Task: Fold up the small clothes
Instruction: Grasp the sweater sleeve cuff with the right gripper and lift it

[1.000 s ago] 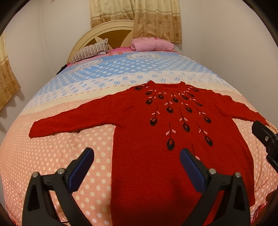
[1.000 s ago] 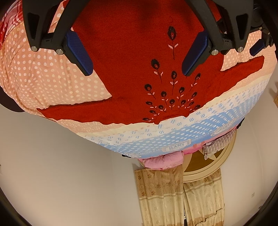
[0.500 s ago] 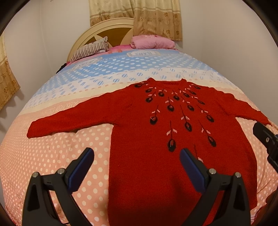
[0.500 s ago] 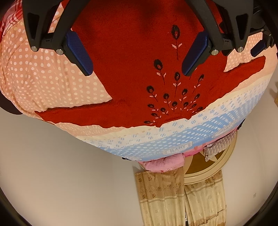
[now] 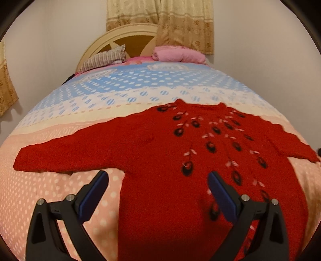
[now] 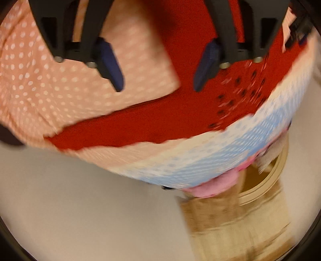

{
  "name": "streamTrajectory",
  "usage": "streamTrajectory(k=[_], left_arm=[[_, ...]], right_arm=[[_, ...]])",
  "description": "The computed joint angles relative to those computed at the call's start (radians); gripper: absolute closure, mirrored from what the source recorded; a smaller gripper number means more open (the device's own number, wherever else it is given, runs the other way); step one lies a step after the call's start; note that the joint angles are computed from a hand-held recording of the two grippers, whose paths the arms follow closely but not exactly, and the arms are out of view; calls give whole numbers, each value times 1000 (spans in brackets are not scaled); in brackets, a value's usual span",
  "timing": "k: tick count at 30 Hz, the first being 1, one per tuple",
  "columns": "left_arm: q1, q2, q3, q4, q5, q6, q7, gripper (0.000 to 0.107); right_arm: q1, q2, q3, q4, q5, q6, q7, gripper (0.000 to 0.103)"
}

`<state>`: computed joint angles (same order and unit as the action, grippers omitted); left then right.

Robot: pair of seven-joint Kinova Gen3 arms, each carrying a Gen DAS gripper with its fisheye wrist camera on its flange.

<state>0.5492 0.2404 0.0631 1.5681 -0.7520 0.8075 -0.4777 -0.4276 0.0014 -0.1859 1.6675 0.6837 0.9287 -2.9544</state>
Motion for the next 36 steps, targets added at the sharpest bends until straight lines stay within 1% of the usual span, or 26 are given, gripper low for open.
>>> streamTrajectory(k=[3, 5, 6, 7, 9, 10, 14, 15, 16, 17, 18, 19, 20, 21, 22, 24, 26, 27, 30, 31, 34, 35, 36], left_arm=[[-36, 19, -5, 2, 50, -42, -19, 6], [-53, 27, -16, 15, 80, -79, -18, 6], [-53, 33, -22, 15, 88, -81, -12, 6], [-56, 40, -27, 13, 99, -80, -9, 6], [-78, 50, -25, 4, 155, -77, -29, 6], [-89, 49, -27, 6, 181, -85, -35, 6], [-108, 48, -36, 18, 240, -116, -49, 6], [-101, 47, -42, 21, 237, -118, -45, 6], [-95, 52, -44, 15, 233, -110, -44, 6], [-89, 59, -47, 6, 230, -97, -46, 5], [-87, 68, -45, -7, 230, -81, -57, 4], [-85, 75, -44, -19, 232, -69, -66, 4], [-79, 84, -46, -32, 230, -51, -71, 4], [-76, 86, -49, -35, 229, -46, -73, 4], [-75, 88, -51, -36, 229, -46, -75, 4], [-77, 86, -52, -33, 235, -50, -80, 4], [-80, 82, -53, -26, 241, -60, -84, 4], [-82, 79, -54, -22, 243, -67, -85, 4], [-89, 68, -55, -5, 251, -93, -85, 4], [-93, 64, -54, 1, 256, -102, -88, 4], [-115, 49, -41, 6, 284, -115, -132, 4], [-120, 42, -36, 10, 282, -117, -141, 4], [-106, 31, -47, 15, 265, -116, -137, 4]], right_arm=[[120, -41, 131, 74, -122, -118, -7, 42], [183, -49, 213, 105, -203, -200, 22, 42], [225, -44, 241, 114, -244, -230, 47, 42], [271, -26, 271, 112, -285, -243, 87, 42], [351, 20, 284, 68, -366, -222, 169, 42], [397, 45, 280, 40, -407, -207, 209, 42], [582, 119, 194, -28, -569, -193, 372, 43], [617, 142, 170, -54, -596, -171, 396, 46], [635, 151, 156, -69, -606, -156, 415, 48], [671, 162, 124, -84, -627, -157, 445, 51], [717, 175, 78, -86, -650, -175, 464, 60], [752, 192, 39, -90, -658, -185, 468, 67], [783, 201, 18, -79, -649, -200, 468, 75], [795, 202, 1, -75, -623, -203, 452, 86], [811, 203, -25, -72, -584, -205, 420, 90], [794, 188, -30, -40, -505, -241, 348, 97], [766, 162, -27, -23, -423, -254, 303, 97], [734, 145, -12, -19, -383, -251, 290, 97], [601, 96, 40, -52, -261, -195, 281, 97], [573, 94, 34, -71, -220, -177, 269, 97], [499, 87, -41, -143, -98, -105, 255, 97], [464, 93, -54, -167, -64, -79, 248, 97], [433, 101, -64, -191, -46, -57, 254, 97]])
